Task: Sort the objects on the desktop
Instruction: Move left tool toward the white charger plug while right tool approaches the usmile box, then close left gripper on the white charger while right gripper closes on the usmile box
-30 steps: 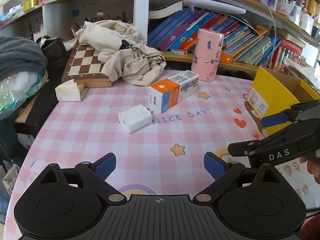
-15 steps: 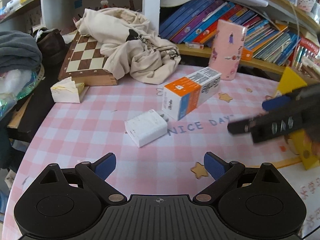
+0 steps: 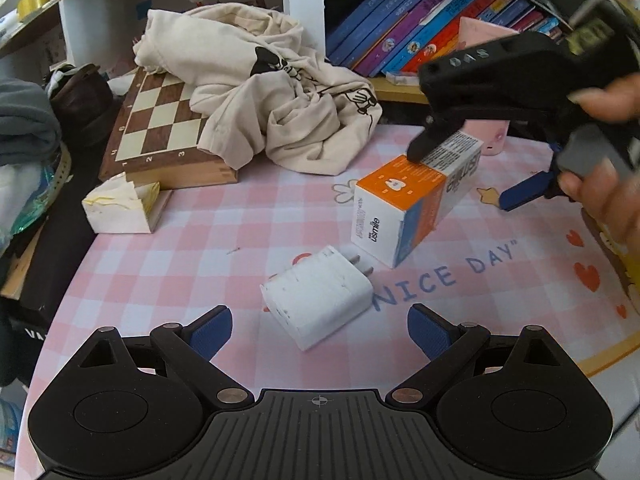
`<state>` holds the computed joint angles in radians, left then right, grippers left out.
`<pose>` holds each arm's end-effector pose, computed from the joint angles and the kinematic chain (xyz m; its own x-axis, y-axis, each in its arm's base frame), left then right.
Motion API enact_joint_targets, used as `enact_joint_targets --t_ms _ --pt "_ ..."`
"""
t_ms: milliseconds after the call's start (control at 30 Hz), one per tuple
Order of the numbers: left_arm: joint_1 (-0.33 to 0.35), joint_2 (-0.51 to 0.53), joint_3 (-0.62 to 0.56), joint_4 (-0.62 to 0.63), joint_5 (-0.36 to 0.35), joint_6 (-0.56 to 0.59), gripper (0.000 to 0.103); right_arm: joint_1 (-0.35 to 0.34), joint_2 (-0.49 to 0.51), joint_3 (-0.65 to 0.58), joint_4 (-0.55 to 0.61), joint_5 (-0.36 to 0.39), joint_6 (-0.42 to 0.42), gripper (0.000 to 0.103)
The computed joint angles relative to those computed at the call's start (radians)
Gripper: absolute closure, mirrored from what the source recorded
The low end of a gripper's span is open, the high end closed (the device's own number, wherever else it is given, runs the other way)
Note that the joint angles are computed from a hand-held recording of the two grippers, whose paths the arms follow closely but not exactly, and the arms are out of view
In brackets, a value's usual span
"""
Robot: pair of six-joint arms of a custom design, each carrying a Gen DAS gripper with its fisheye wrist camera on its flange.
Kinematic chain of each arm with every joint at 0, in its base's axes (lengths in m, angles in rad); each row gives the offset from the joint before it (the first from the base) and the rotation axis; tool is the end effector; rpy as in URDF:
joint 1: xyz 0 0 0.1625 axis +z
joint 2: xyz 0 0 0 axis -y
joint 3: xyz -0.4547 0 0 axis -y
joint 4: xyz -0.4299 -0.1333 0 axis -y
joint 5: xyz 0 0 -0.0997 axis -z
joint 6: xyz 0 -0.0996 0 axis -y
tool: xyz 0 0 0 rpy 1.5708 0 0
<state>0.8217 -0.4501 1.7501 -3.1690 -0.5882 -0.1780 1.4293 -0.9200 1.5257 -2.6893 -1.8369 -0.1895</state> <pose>-0.2748 -0.6129 -0.0774 -0.6790 0.0718 -0.7306 0.5392 0.7241 -0.4300 -0.0016 -0.7704 0.2447 -0.9433 0.0966 0.3175 -0.0558 0.8969 -0.4387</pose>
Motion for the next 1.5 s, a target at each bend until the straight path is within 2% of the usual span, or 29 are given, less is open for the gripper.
enact_joint_targets --t_ms 67,133,233,500,633,700,767,900,967,1067,1200,1367,1500 --pt "0.006 0.007 -0.01 -0.001 -0.001 0.014 0.007 -0.003 0.019 -0.025 0.012 0.02 0.049 0.005" --pt "0.012 0.015 -0.021 0.003 -0.005 0.025 0.007 0.003 0.039 -0.046 0.008 0.003 0.065 0.005" --pt "0.019 0.025 -0.038 0.018 -0.006 0.034 0.008 0.018 0.066 -0.065 -0.015 -0.03 0.046 0.01" --pt "0.032 0.041 -0.067 -0.002 -0.018 0.05 0.008 0.037 0.103 -0.093 -0.045 -0.071 -0.034 0.012" --pt "0.042 0.04 -0.077 0.0 -0.028 0.037 0.009 0.047 0.118 -0.099 -0.056 -0.1 -0.116 0.012" --pt "0.044 0.04 -0.082 0.0 -0.024 0.037 0.013 0.052 0.121 -0.092 -0.075 -0.119 -0.202 0.024" --pt "0.045 0.039 -0.083 -0.003 -0.024 0.043 0.021 0.046 0.112 -0.085 -0.06 -0.092 -0.275 0.027" --pt "0.044 0.03 -0.075 -0.004 -0.033 0.051 0.038 0.035 0.078 -0.059 -0.029 -0.05 -0.387 0.042" --pt "0.042 0.027 -0.073 0.011 -0.035 0.042 0.038 0.031 0.059 -0.039 -0.024 -0.036 -0.444 0.052" --pt "0.039 0.02 -0.065 0.023 -0.044 0.034 0.038 0.025 0.033 0.0 -0.044 -0.028 -0.506 0.057" --pt "0.031 0.01 -0.046 0.032 -0.047 0.009 0.038 0.022 0.009 0.043 -0.066 -0.04 -0.55 0.058" --pt "0.024 -0.022 -0.008 0.046 -0.079 -0.069 0.038 0.022 -0.011 0.087 -0.095 -0.067 -0.602 0.056" --pt "0.014 -0.048 0.028 0.059 -0.089 -0.134 0.038 0.025 -0.003 0.096 -0.113 -0.084 -0.632 0.058"
